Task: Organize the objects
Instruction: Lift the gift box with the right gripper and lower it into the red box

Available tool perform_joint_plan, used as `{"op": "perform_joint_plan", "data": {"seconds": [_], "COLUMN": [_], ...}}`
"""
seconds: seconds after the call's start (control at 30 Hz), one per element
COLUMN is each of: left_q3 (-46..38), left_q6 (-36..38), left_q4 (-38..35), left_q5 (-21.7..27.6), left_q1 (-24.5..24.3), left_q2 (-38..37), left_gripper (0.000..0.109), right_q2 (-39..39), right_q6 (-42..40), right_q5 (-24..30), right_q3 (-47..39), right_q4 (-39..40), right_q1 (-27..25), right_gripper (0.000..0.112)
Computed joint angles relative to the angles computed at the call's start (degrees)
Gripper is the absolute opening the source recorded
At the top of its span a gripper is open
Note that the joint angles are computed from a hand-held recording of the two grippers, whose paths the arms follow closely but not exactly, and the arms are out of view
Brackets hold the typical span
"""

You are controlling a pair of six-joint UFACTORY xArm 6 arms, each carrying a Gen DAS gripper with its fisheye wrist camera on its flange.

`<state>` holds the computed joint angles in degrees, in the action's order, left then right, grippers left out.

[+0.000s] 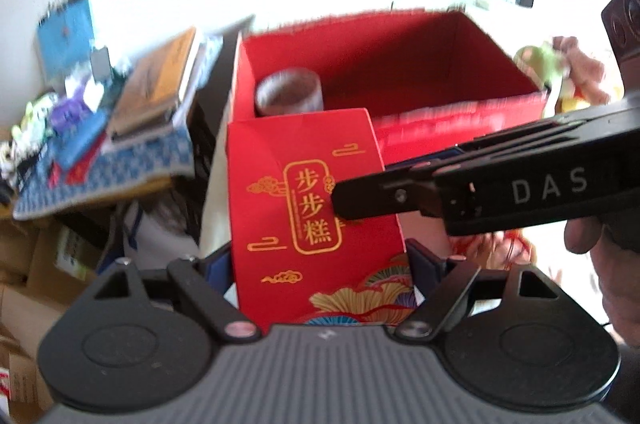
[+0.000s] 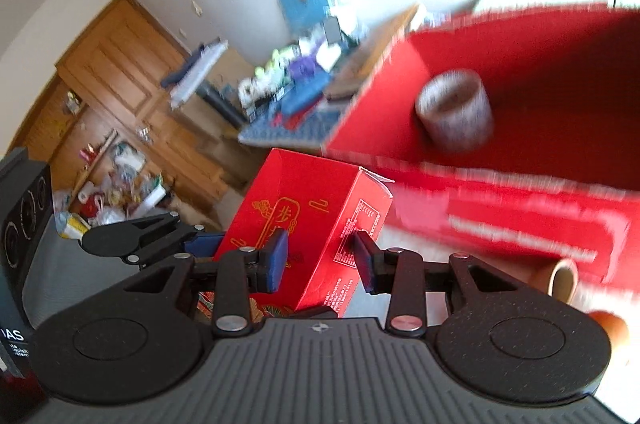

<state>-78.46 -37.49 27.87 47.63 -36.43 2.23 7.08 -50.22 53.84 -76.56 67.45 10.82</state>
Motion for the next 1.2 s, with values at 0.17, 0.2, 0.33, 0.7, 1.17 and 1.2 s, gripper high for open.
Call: {"op": "perform_joint_plan", "data": {"seconds": [0.17, 0.2, 0.33, 0.7, 1.17, 1.2], "left_q3": [-5.19, -6.31, -10.86, -27.11, -46.03, -47.73], "left_q6": [2.17, 2.75, 6.09, 21.10, 27.64, 27.68], "left_q4": [1.65, 1.65, -0.14, -15.43, -29.76, -30.57], "left_q5": [-4.77, -5.92, -10.18, -12.23, -3.34, -2.28], "left_q1": [1.15, 1.40, 2.55, 4.99, 8.77, 9.03], "left_q2": [3.24, 4.14, 8.35, 22.90, 37.86, 39.08], "left_gripper": [0.083, 0.083, 0.082, 0.082, 0.083, 0.083], "right_q2": [-0.60, -0.37, 0.33, 7.33, 19.26, 20.28], "right_q6": [-1.77, -1.98, -2.21, 8.66, 26.05, 26.91], "right_q5": [-5.73, -6.93, -13.29, -22.67, -17.40, -16.96], "right_q3": [-1.35, -1.85, -3.12, -10.36, -22.94, -24.09], "right_q4": [3.77, 4.27, 5.07, -4.88, -16.77, -17.92], "right_q1": [-0.22, -0.31, 0.23, 1.02, -0.56, -0.52], "right_gripper": [0.039, 0.039, 0.039, 0.040, 0.039, 0.039]}}
